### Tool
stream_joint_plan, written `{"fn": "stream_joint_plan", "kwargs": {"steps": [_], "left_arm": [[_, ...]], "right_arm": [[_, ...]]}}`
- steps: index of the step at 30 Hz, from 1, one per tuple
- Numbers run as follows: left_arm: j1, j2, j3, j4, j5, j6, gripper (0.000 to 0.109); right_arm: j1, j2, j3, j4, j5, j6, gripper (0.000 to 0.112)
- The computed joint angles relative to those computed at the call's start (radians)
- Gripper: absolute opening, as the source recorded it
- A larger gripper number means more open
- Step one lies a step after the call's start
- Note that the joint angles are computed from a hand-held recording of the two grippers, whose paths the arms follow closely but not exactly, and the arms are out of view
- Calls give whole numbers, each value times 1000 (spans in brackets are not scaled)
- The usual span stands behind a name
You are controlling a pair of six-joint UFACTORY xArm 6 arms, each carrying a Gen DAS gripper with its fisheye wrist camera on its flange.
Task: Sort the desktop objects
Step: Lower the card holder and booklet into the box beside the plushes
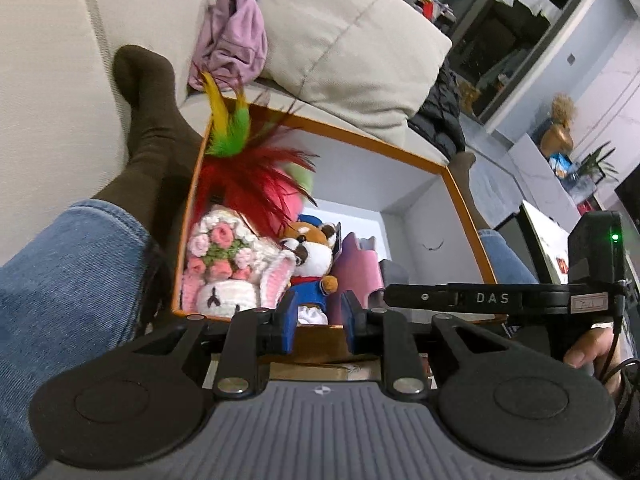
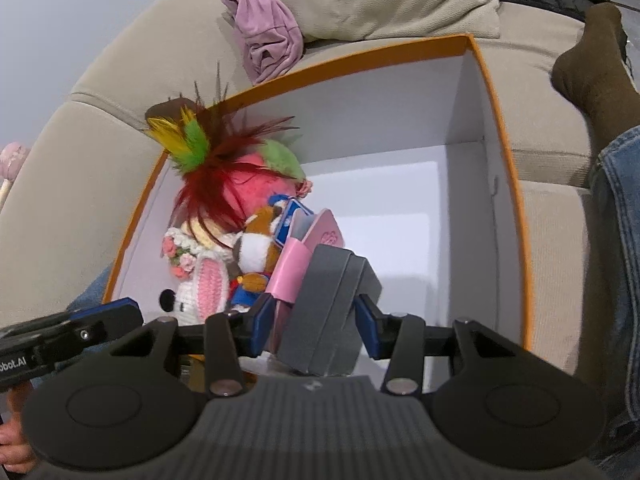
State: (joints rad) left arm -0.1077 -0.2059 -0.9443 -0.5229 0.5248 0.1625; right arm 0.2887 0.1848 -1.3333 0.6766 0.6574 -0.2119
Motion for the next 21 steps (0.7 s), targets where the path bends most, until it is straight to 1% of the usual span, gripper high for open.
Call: {"fn": "stream_joint_plan", "kwargs": {"steps": [1, 2, 3, 5, 6, 7, 14, 19, 21], "left_arm": [[-1, -5, 4, 2, -4, -2, 26], [-2, -7, 3, 5, -1, -4, 26], [-3, -10, 4, 3, 2, -1, 26], [-8, -15, 10, 3, 1, 3, 26], [-11, -19, 16, 2, -2, 5, 26], [-14, -22, 20, 4, -6, 3, 26], [-22, -27, 32, -4, -20, 11, 26], [-20, -33, 39, -4, -23, 2, 26], [-17, -38, 43, -3, -23, -2, 28]], "right_arm": [[7, 5, -6, 0, 0, -9, 46], [19, 8, -11, -18, -10, -16, 42], [32, 9, -11, -56, -25, -9, 41], [61, 10, -10, -185, -62, 39, 41], [71, 14, -11, -249, -75, 71, 39], [73, 19, -13, -280, -76, 88, 38], [51, 3, 11, -181, -68, 32, 39], [61, -13, 34, -207, -96, 41, 40], [62, -20, 43, -227, -109, 54, 41]]}}
